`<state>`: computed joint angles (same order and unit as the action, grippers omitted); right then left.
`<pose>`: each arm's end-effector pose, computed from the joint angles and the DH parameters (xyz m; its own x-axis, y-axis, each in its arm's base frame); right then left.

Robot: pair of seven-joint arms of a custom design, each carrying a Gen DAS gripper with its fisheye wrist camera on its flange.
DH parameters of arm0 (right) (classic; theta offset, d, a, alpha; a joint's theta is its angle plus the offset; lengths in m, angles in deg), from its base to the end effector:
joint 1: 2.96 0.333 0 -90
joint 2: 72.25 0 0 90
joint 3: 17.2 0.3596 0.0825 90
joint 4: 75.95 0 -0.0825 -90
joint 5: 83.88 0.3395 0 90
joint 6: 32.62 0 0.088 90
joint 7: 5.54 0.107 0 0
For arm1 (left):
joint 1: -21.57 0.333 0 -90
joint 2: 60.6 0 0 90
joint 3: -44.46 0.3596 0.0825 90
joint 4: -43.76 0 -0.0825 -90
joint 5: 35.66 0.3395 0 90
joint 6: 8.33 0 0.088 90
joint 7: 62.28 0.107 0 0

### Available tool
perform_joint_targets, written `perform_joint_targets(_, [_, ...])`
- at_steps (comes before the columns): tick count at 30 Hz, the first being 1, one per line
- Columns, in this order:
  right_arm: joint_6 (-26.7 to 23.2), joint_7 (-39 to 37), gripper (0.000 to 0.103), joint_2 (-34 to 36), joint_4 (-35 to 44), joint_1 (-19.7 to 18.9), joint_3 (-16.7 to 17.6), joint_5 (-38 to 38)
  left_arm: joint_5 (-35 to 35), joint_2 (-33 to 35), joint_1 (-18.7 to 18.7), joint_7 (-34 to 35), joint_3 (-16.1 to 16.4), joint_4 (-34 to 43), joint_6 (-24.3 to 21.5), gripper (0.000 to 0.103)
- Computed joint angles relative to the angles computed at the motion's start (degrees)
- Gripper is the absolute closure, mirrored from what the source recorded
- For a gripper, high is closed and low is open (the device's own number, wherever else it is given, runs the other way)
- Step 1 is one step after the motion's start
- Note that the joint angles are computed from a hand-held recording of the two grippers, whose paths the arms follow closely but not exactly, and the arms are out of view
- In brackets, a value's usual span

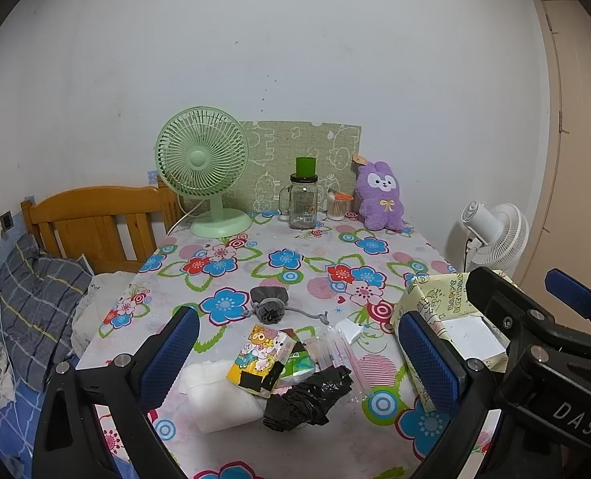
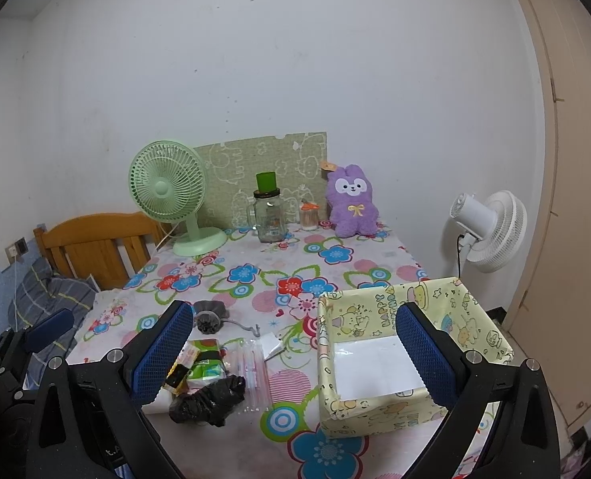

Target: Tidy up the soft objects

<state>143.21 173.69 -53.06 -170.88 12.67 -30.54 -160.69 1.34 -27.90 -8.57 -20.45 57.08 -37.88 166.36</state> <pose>0.6427 0.1286 0.5514 -0.1008 -0.9906 -0.0930 -0.3996 0.1259 -0.9080 0.6690 -0.3122 0.5367 -0.1979 -0.9797 0.0307 -0.4547 0.0640 -0.8883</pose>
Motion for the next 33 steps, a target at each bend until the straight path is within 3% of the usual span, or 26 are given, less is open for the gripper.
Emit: perform_joint_targets(33, [-0.8, -0.9, 0.001, 0.1, 0.1, -0.3, 0.5, 0.9, -1.7, 0.1, 1.0, 2.5, -1.2, 0.7, -0.8, 0.006])
